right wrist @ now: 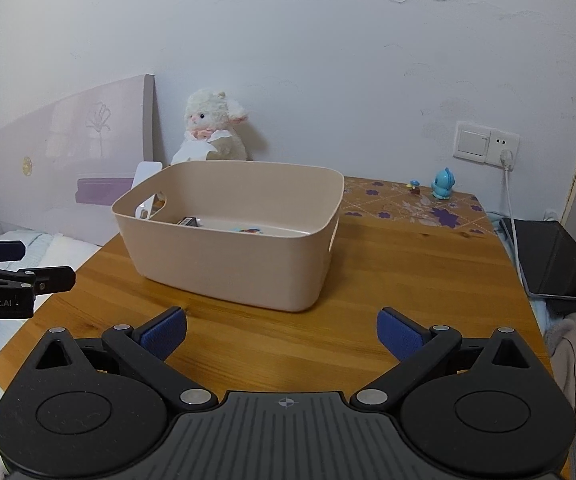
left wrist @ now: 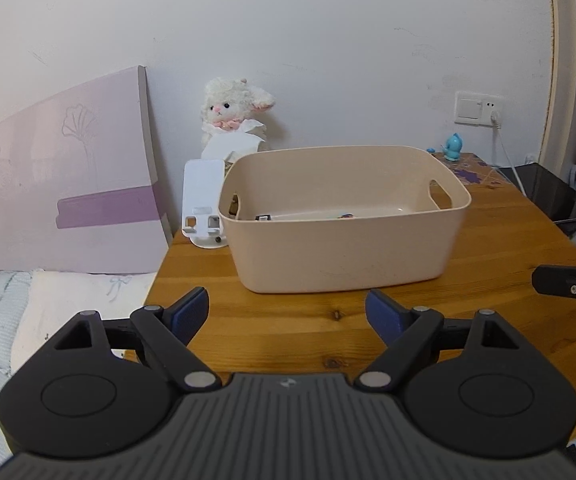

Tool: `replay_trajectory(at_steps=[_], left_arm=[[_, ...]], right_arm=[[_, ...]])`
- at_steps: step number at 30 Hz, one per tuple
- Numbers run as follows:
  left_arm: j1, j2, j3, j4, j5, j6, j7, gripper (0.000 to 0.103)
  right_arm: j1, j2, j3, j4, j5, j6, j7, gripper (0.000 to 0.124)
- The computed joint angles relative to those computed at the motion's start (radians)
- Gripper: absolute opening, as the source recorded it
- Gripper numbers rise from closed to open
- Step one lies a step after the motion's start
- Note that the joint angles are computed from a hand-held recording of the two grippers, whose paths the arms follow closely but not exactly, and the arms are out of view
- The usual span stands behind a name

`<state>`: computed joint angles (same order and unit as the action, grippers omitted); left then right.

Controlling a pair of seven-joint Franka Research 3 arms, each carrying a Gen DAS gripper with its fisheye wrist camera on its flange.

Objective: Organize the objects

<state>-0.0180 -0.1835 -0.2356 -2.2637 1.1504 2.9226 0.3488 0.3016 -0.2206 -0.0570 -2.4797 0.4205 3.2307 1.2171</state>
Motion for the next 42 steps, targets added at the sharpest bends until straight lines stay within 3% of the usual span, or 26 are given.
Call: replay_trajectory(at_steps=[6, 13, 17, 21, 31, 42], left_arm=[[0.003, -0.044, -0.012, -0.046, 0.019, 0.023, -0.029, 0.090], [0.015, -0.090, -0.034, -0.093, -0.003, 0.056, -0.025, 0.090], [0.022, -0.112, -0.053, -0.114, -0.017, 0.062, -0.023, 0.090], [0.029, -0.131, -0.066, -0.132, -0.035, 0.067, -0.021, 0.090], [0.056, -0.167, -0.117, -0.160, -0.025, 0.072, -0.058, 0.090], [0.045, -0.160, -0.114, -0.170, -0.068, 0.089, -0.012, 0.090]], right_arm=[[0.050, -0.045, -0.040, -0.044, 0.015, 0.009, -0.008, 0.103], [0.004, -0.095, 0.010, -0.088, -0.002, -0.013, 0.019, 0.103], [0.020, -0.123, -0.001, -0.113, -0.003, -0.017, 0.020, 0.103], [-0.010, -0.144, 0.023, -0.132, -0.017, -0.022, 0.035, 0.103], [0.051, -0.176, -0.038, -0.152, -0.005, -0.026, 0.009, 0.103], [0.105, -0.175, -0.079, -0.143, 0.017, -0.038, -0.031, 0.103]])
